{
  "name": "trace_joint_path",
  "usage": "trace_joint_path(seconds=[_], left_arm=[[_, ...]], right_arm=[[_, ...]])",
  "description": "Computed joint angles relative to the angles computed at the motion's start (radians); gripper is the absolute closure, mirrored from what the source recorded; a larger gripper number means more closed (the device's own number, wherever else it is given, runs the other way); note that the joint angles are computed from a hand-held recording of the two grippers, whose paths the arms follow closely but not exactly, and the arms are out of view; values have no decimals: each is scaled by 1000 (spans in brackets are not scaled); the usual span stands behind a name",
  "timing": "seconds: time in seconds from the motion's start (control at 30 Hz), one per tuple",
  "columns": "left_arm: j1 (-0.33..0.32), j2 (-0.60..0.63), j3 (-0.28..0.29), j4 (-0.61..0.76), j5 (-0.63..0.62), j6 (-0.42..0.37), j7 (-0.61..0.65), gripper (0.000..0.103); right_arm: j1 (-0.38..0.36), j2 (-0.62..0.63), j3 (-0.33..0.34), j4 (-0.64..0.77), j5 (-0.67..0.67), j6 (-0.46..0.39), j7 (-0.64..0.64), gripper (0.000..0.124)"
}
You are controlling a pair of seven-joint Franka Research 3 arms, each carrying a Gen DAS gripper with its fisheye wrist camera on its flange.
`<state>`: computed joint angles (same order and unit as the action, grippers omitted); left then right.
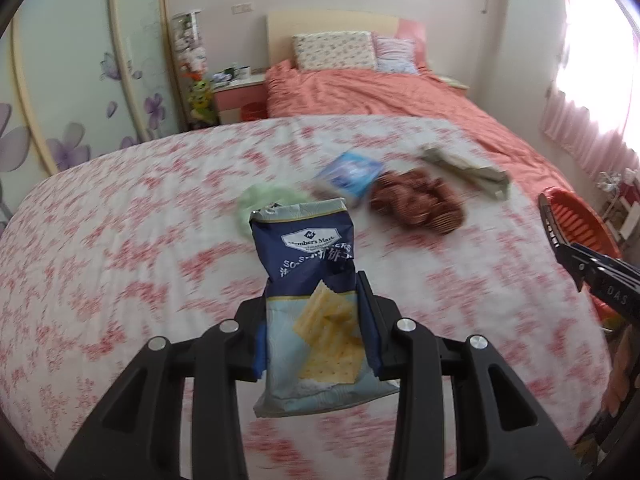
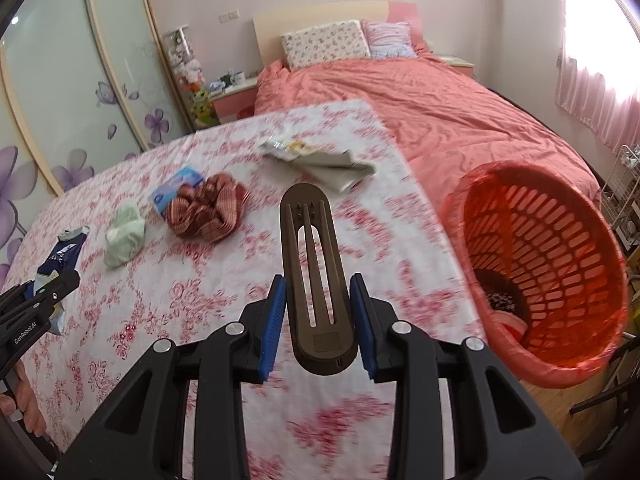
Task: Collect trash
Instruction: 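Lift the cracker bag and brown piece with both tools and carry them over the basket, then open both tools to drop the cracker bag and brown piece into the basket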
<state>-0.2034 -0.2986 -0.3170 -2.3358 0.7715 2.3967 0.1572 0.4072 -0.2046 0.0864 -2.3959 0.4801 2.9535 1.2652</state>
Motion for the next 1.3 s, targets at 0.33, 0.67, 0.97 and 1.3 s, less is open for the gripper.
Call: trace_joint_path(seconds=[0.33, 0.67, 0.97, 1.3], left_arm=[[-33, 166, -12, 198, 95, 103, -1, 66], [-146, 458, 39, 531, 121, 172, 108, 66], [-255, 812, 75, 945, -35, 199, 369, 66], [-342, 971, 185, 1156, -186, 88, 467, 39]], right_arm=[[-11, -62, -79, -16, 93, 16, -128, 90], [-26, -42, -180, 35, 258, 33, -291, 90], [-116, 63, -191, 132, 454, -17, -435, 90], [-217, 145, -118, 187, 525, -36, -468, 62]])
